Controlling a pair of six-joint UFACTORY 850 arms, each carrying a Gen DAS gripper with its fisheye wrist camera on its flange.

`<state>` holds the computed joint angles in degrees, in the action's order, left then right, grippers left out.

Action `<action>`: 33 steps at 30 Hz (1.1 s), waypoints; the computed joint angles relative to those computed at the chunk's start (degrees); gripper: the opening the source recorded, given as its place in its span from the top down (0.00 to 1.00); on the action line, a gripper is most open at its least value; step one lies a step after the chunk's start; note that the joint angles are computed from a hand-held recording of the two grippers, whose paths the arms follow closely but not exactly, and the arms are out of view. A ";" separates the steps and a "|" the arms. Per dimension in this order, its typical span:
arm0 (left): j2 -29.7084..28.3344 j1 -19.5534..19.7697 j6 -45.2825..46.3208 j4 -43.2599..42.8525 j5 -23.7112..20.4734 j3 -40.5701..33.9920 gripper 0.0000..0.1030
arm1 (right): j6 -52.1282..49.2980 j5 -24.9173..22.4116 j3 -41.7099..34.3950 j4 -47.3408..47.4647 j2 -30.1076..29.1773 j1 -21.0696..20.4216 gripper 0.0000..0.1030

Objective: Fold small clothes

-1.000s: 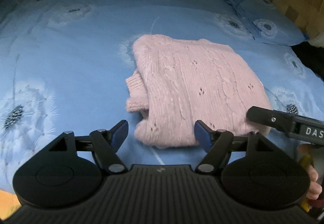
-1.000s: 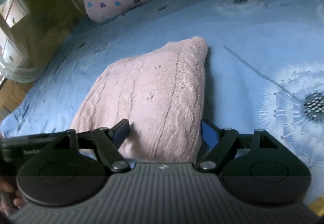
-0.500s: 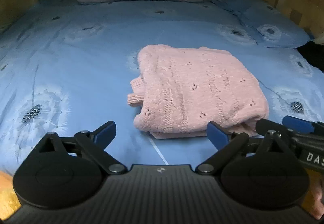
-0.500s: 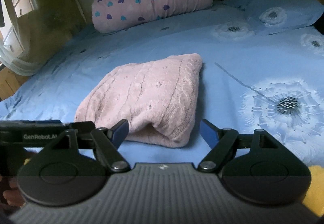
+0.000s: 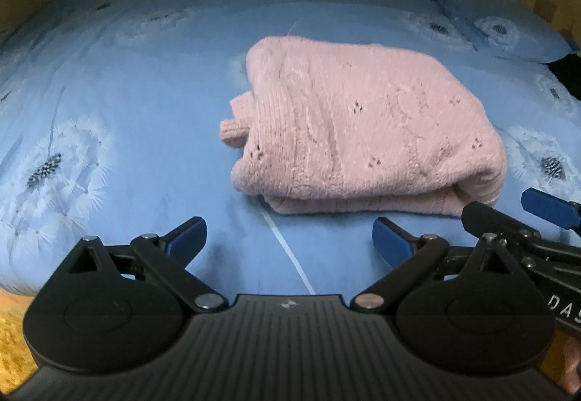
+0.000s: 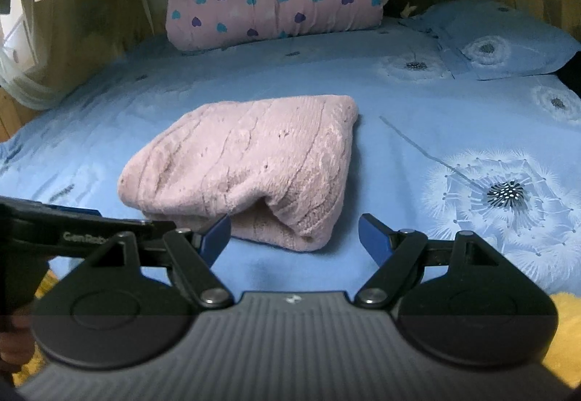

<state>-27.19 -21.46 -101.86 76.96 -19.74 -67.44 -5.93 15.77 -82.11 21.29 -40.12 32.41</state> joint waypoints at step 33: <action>-2.78 0.24 4.87 -4.68 -0.84 -2.42 0.03 | 0.74 -1.67 -2.03 -0.49 -2.25 -0.05 0.23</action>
